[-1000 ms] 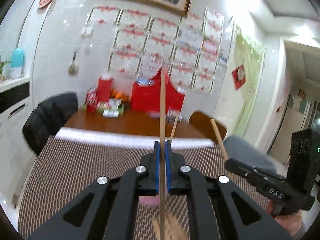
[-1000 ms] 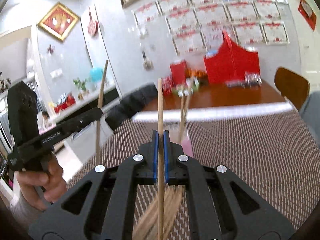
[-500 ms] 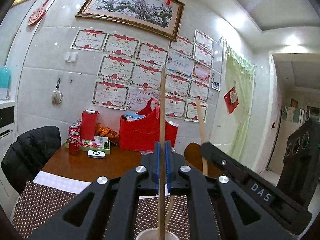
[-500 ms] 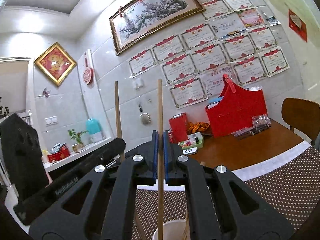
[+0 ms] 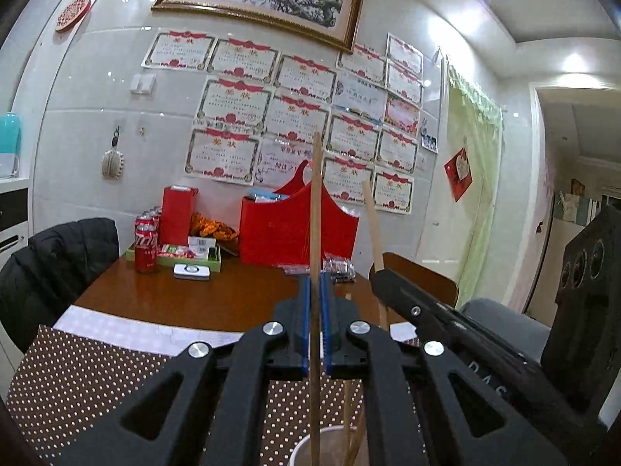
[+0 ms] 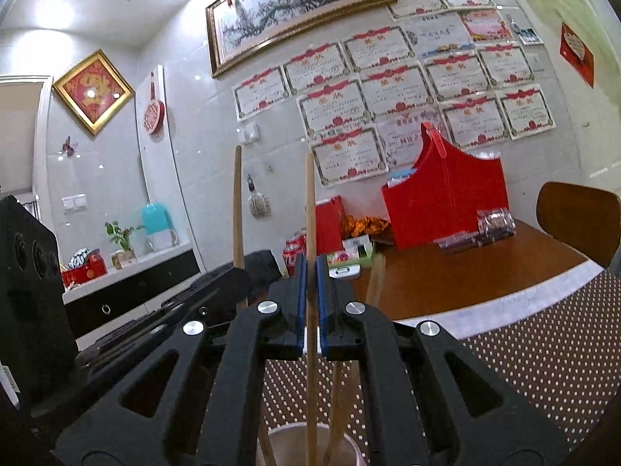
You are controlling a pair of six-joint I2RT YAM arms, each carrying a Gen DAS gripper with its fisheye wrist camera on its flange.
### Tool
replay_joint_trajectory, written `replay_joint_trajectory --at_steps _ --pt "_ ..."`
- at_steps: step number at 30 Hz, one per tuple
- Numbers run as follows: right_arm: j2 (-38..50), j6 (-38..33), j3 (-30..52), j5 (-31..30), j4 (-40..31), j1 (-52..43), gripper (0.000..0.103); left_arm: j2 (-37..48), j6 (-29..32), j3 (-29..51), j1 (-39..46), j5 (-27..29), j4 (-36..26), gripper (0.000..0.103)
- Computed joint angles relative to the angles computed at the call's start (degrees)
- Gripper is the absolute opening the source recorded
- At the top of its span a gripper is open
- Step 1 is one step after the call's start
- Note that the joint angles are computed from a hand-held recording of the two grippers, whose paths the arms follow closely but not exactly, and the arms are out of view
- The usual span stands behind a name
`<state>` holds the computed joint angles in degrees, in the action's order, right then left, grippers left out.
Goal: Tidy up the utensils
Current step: 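Lift both chopsticks upright and lower them into the pink cup, then open both tools and withdraw from the pink cup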
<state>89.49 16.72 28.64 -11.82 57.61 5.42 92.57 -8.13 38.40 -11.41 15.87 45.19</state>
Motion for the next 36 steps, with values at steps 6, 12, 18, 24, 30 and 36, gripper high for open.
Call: replay_joint_trajectory --at_steps 6,12,18,24,30,36 --pt "-2.64 1.04 -2.49 -0.24 -1.42 -1.1 0.081 -1.19 -0.19 -1.24 1.3 -0.28 -2.28 0.02" --pt "-12.93 2.02 -7.08 -0.79 -4.67 -3.65 0.097 -10.22 0.05 -5.9 2.45 -2.8 -4.52 0.077" --pt "-29.4 2.17 -7.57 -4.25 -23.99 -8.35 0.097 -24.38 2.38 -8.74 1.35 -7.45 -18.02 0.087" --pt "-45.71 -0.82 -7.31 -8.73 -46.02 -13.23 0.097 -38.88 4.9 -10.91 -2.39 -15.34 -34.49 0.087" --pt "-57.99 -6.32 -5.62 -12.63 -68.49 -18.16 0.097 -51.54 4.37 -11.31 -6.02 -20.68 -52.66 0.087" --pt "-66.64 -15.59 -5.94 -15.76 -88.75 -22.1 0.097 -61.47 2.48 -12.75 -9.73 -25.72 -66.93 0.087"
